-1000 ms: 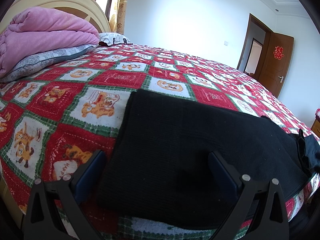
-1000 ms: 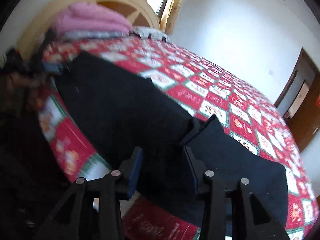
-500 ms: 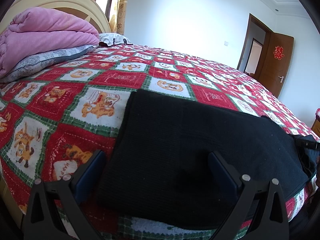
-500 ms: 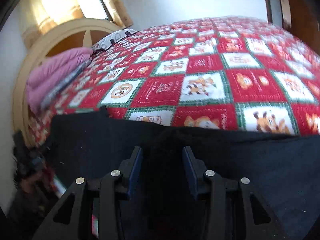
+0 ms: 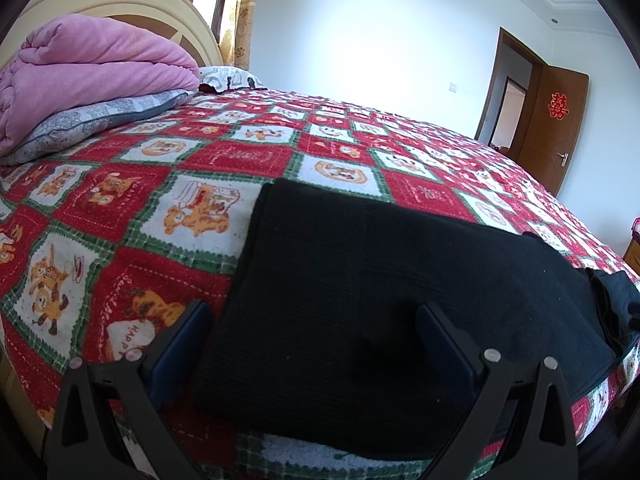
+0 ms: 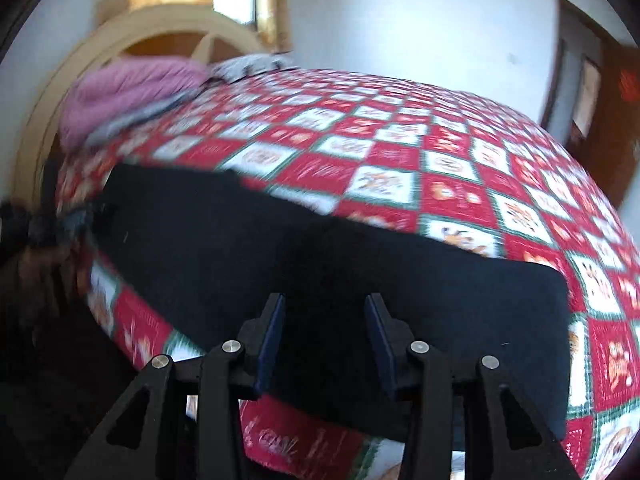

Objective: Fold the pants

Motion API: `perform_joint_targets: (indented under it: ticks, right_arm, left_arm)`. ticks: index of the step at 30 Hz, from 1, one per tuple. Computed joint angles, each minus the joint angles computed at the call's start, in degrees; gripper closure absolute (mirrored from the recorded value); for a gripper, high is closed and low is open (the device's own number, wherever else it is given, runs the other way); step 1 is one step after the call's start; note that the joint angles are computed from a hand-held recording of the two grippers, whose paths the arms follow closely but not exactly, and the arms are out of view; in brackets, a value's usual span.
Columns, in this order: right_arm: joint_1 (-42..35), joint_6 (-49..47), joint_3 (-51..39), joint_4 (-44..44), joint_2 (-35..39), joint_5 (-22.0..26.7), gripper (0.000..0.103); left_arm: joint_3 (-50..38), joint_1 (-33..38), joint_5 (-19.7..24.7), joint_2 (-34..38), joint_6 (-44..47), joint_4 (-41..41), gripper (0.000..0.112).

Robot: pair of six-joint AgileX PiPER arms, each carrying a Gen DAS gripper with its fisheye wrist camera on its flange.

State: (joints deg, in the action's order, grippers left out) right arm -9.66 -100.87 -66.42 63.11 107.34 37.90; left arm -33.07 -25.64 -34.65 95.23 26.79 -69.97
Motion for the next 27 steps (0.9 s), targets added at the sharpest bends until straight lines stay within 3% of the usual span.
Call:
perform_joint_targets:
  ticks: [2, 3, 5, 7, 14, 17, 18, 19, 21, 26, 27]
  right_arm:
    - [2.3, -5.9, 3.0, 2.9, -0.3, -4.4, 0.062]
    - [4.1, -7.9, 4.0, 4.6, 0.0, -8.7, 0.075]
    - [5.8, -7.7, 3.8, 4.9, 1.4, -12.6, 0.082]
    - [5.0, -3.9, 2.3, 1.4, 2.2, -9.9, 0.100]
    - [1.2, -0.2, 3.0, -1.6, -1.8, -1.6, 0.101]
    - [1.8, -1.4, 3.9, -1.9, -1.7, -3.1, 0.099]
    - [1.9, -2.1, 4.1, -0.9, -1.3, -3.8, 0.094]
    - [2.1, -0.9, 3.5, -1.7, -0.4, -3.9, 0.075]
    - [2.4, 1.2, 2.6, -3.4, 0.6, -3.9, 0.062]
    - [3.7, -2.0, 3.1, -0.4, 2.2, -7.2, 0.064]
    - [3.6, -1.5, 2.9, -0.7, 2.5, -7.2, 0.071]
  left_arm:
    - [0.3, 0.1, 0.0, -0.1, -0.7, 0.6, 0.009]
    - [0.3, -0.1, -0.1, 0.0, -0.8, 0.5, 0.009]
    - [-0.1, -0.2, -0.2, 0.2, -0.5, 0.2, 0.009]
    - [0.0, -0.3, -0.3, 0.3, -0.8, 0.3, 0.009]
    - [0.0, -0.5, -0.4, 0.3, -0.6, 0.1, 0.009]
    - [0.0, -0.4, -0.3, 0.3, -0.8, 0.3, 0.009]
    - [0.0, -0.5, -0.4, 0.3, -0.8, 0.2, 0.009]
    - [-0.1, -0.5, -0.4, 0.4, -0.7, 0.2, 0.009]
    - [0.0, -0.6, -0.5, 0.4, -0.6, 0.0, 0.009]
    - [-0.2, -0.6, -0.5, 0.4, -0.6, 0.0, 0.009]
    - [-0.1, -0.6, -0.6, 0.4, -0.7, 0.0, 0.009]
